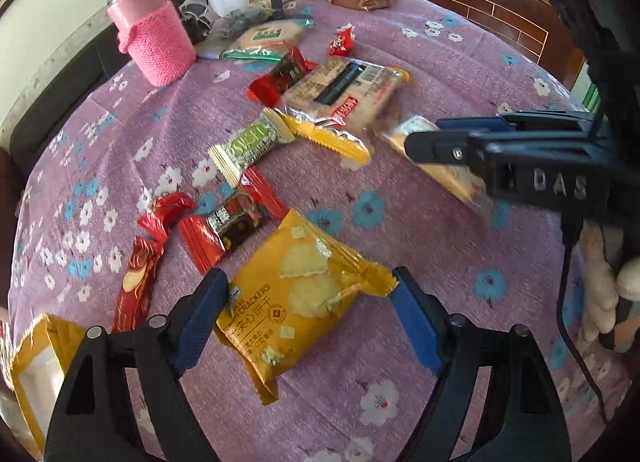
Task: Organize snacks
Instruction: 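Grasp the yellow cracker bag with the left gripper while the right holds the cake bar, then carry both packs over the tray and open both grippers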
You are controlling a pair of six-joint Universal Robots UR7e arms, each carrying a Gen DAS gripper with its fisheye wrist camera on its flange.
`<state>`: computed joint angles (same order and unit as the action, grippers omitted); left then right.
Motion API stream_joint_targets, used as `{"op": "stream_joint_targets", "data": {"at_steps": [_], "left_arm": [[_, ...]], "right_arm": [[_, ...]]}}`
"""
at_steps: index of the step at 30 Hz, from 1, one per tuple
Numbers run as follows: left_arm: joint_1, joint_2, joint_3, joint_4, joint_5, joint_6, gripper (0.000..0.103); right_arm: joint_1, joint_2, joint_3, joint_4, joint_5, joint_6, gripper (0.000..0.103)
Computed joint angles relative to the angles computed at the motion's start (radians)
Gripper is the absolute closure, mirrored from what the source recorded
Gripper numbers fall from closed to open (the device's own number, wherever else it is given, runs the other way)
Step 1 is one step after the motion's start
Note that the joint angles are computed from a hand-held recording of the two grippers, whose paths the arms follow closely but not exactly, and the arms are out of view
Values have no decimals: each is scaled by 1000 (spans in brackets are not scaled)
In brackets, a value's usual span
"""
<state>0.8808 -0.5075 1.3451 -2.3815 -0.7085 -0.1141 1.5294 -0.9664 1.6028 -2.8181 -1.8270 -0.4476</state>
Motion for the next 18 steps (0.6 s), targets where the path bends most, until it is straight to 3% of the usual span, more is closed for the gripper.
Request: {"op": "stream_joint_targets", "data": {"at_steps": [2,4,11,18], "left_arm": [[-7,-12,23,-19,5,-25,41],[-15,-35,60,-59,4,-61,46],[-77,-156,296,-290,41,-216,47],[-176,-370,584,-337,204,-475,47]], "right_arm": [[-9,-6,-6,18,28,23,69],[-14,-13,0,11,41,30,69],[-17,-32,35,-42,105,11,69],[-6,-36,89,-102,153,-34,69]]}}
